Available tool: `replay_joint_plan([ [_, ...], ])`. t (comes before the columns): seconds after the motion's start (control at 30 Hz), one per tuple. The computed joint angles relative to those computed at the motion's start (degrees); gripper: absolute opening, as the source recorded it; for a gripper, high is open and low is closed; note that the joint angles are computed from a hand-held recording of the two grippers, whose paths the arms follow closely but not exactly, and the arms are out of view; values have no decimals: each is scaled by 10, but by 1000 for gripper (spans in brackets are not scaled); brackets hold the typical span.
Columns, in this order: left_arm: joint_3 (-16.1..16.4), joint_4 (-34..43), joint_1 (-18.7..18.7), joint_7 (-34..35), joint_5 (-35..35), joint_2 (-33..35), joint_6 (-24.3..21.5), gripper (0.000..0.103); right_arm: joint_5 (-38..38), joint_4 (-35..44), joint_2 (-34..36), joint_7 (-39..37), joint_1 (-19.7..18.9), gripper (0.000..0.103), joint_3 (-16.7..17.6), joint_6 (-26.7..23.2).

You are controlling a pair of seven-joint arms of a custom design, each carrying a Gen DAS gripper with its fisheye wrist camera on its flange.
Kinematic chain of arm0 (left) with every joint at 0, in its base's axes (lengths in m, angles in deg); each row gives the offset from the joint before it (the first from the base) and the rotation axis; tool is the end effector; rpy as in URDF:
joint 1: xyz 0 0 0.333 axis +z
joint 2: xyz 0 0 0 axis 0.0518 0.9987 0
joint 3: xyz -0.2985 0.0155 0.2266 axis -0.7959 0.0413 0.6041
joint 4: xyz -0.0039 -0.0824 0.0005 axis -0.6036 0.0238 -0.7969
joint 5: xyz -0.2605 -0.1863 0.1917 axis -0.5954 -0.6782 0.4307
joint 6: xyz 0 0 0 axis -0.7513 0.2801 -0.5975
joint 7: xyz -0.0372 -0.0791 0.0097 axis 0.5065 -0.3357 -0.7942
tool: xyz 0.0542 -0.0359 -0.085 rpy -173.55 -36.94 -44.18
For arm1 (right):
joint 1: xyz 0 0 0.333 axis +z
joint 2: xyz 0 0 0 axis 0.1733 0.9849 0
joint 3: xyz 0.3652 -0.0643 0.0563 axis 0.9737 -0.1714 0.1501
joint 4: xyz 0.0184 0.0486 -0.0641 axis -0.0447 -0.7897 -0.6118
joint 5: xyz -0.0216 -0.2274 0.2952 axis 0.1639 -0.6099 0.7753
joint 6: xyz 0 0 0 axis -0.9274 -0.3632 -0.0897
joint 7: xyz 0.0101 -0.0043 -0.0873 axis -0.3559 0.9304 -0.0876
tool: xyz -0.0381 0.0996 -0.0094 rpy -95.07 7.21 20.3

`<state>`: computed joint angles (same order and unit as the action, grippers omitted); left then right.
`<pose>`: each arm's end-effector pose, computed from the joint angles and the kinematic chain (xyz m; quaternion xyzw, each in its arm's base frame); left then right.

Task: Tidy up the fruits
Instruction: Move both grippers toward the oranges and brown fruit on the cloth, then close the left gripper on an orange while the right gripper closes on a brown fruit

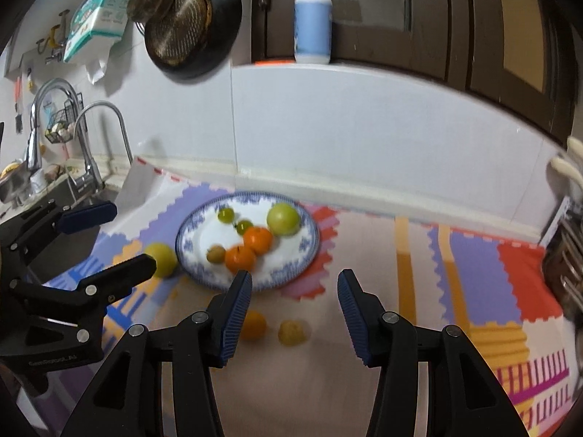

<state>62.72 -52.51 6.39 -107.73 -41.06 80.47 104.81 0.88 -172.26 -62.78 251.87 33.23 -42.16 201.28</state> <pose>0.6892 -0.1664 0.4579 -0.3092 0.8257 -0.4099 0.2337 0.6171 0.2561 0.4697 -0.5826 0.6888 -0.3376 0.2686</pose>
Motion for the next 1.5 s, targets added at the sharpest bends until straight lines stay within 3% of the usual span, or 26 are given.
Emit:
replay_joint_plan([
  [0.2,18,-8,-20,-32,48,15,6,72,43,-23,6,-19,-11,50,4,14],
  [0.47,60,5,-51,-148,179,49,-9,67,114,-22,35,-87,-19,50,4,33],
  [0.8,43,31,-40,-199,280,88,-33,57,192,-18,65,-157,-18,50,-11,69],
  [1.0,57,55,-51,-228,325,105,-53,53,224,-14,79,-189,-13,50,-22,90],
  [1.17,48,65,-46,-233,336,113,-62,51,252,-10,90,-207,-12,49,-28,105],
  [1.5,56,89,-58,-252,349,124,-91,34,302,-7,102,-241,-11,40,-35,130],
])
